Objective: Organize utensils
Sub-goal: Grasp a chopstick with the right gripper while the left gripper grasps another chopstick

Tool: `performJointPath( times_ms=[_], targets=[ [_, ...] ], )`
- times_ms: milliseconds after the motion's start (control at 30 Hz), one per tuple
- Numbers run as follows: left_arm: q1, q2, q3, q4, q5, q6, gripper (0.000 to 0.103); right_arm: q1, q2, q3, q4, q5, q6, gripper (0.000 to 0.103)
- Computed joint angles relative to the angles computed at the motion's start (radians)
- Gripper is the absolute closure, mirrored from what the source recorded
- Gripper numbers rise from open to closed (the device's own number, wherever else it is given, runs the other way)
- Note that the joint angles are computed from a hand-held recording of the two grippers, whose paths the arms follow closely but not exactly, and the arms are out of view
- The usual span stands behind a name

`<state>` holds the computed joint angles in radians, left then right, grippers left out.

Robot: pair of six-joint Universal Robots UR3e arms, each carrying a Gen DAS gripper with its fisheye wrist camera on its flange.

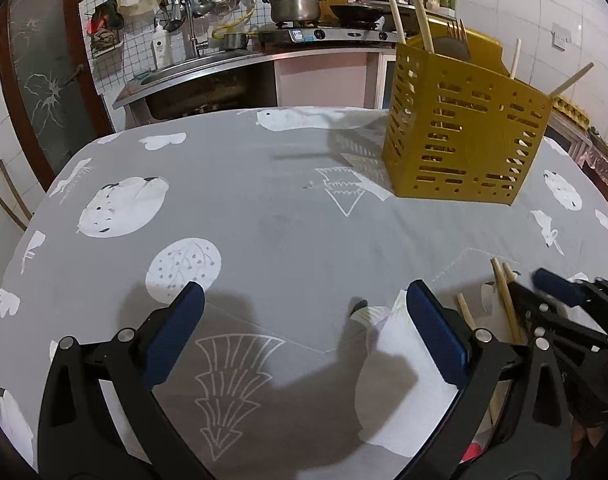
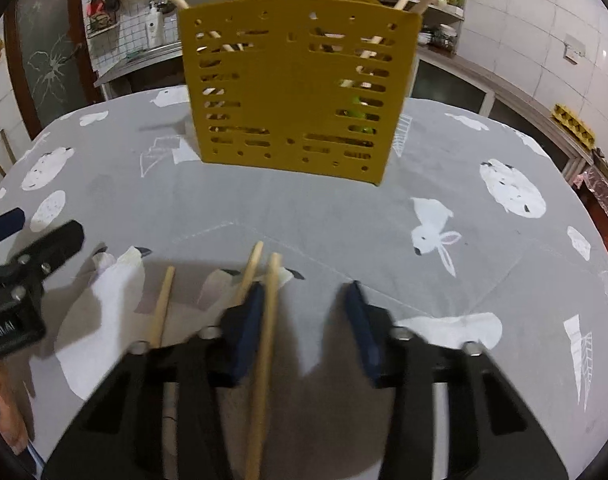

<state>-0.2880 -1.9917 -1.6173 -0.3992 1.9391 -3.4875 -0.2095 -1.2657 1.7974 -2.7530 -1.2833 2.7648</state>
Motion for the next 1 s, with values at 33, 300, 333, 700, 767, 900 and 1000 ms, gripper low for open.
performJointPath(
  times_ms=[33,300,333,700,767,900,1000],
  targets=[
    [0.0,-0.001,0.007,-0.011,-0.008,-0.004,0.005,-0.003,-0.004,0.004,0.002,0.004,-0.005,0.087],
    [0.001,-0.012,0.066,-0.107,-0.103,-0.04,0.005,-0.074,-0.028,0.021,0.033,0.07,-0.047,0.097],
    [-0.005,-0.019,0.077,-0.114,-0.104,-0.041,0.005,-0.084,-0.03,0.022,0.035,0.074,-0.05,0.097],
    [-0.073,-0.121,0.232,-0.208,-0.129,-0.053,0.02,-0.209,-0.011,-0.02,0.098,0.134,-0.057,0.097],
    [-0.071,-0.136,0.257,-0.231,-0.165,-0.058,0.028,-0.217,-0.004,-0.025,0.106,0.146,-0.054,0.097],
    [-0.089,-0.179,0.323,-0.278,-0.163,-0.067,0.047,-0.206,0.001,-0.017,0.081,0.131,-0.047,0.097],
    [-0.096,-0.203,0.368,-0.304,-0.159,-0.064,0.062,-0.21,0.006,-0.022,0.089,0.137,-0.04,0.097]
  ],
)
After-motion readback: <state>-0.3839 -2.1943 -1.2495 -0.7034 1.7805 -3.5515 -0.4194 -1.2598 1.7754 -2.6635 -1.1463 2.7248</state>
